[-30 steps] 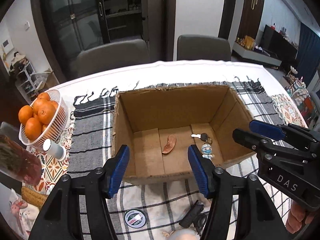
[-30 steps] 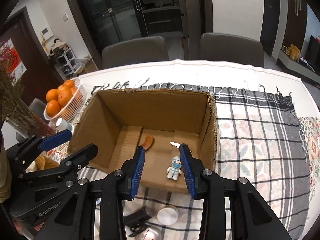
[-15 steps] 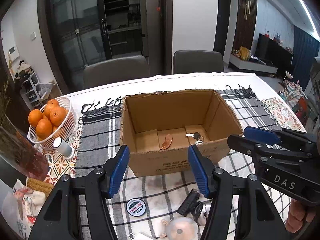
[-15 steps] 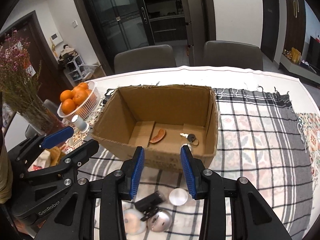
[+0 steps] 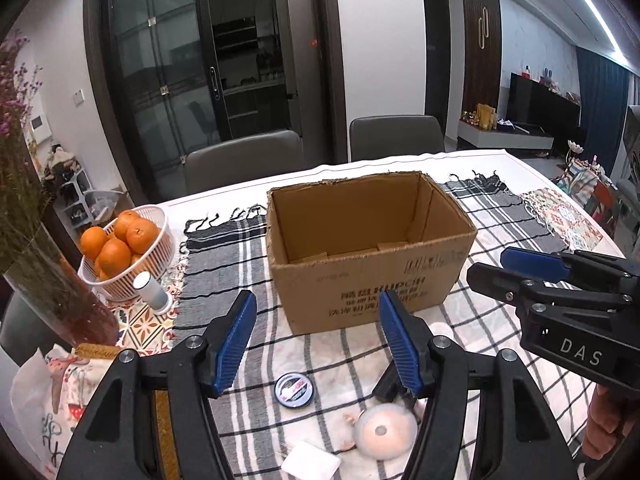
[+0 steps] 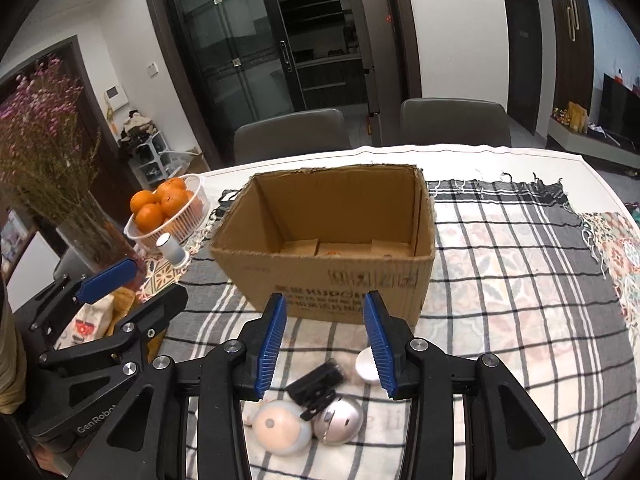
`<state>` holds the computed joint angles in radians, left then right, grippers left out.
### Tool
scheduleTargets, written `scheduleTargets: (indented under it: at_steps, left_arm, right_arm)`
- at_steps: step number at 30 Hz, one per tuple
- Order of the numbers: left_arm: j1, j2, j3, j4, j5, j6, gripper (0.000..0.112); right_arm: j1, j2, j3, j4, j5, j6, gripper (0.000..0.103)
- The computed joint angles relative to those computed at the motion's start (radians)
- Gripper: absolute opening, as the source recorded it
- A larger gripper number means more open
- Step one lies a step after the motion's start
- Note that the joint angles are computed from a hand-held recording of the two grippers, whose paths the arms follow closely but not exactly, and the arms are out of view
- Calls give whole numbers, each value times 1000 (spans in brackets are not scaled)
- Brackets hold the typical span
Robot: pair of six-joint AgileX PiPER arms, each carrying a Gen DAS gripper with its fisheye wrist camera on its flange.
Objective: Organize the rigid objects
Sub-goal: 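Withdraw both tools from the box back toward the table objects, then grasp the white square case with the left tool while the right tool grasps the round beige lamp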
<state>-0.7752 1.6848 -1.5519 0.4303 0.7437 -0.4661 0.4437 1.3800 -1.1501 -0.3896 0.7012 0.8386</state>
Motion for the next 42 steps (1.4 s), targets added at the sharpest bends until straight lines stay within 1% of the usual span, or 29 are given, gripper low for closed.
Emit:
scheduleTargets:
  at_steps: [1, 5, 8, 11, 15, 17, 20, 24, 27, 31, 36, 39, 42]
  left_arm:
    - [-3, -22, 31, 13, -11, -11, 63]
    - [-10, -91, 129, 55, -43, -50, 64]
    - [-8, -139, 196, 73, -62, -69, 64]
    - [-7, -182, 258, 90, -79, -84, 64]
    - [-4, -241, 349, 116, -116, -117, 65]
    - [-6, -263, 388, 141, -120, -145, 65]
    - [-15, -299, 450, 192, -132, -202, 66]
    - [-25, -334, 511, 256, -138, -259, 66]
    - [-20, -358, 558, 266, -166, -270, 66]
    - [-22, -381, 619, 292, -191, -281, 66]
    - [-17, -396, 687, 315, -225, -289, 66]
    - [-16, -408, 728, 331, -258, -304, 66]
    - [-6, -425, 777, 335, -316, -303, 66]
  right_arm:
    - [13, -3, 4, -13, 4, 16, 44]
    - [85, -24, 36, -83, 8, 93, 51]
    - [136, -29, 47, -131, 17, 143, 54]
    - [195, -30, 61, -194, 30, 212, 55]
    - [260, -32, 89, -270, 28, 289, 57]
    - [285, -34, 104, -295, 20, 318, 58]
    - [330, -27, 116, -353, 31, 381, 59]
    - [376, -13, 125, -418, 41, 432, 65]
    - [422, -8, 138, -482, 58, 500, 69]
    - [460, -2, 166, -540, 57, 571, 70]
    - [476, 14, 199, -570, 27, 623, 71]
    - [502, 28, 222, -615, 25, 684, 73]
    - [522, 34, 253, -661, 14, 754, 76]
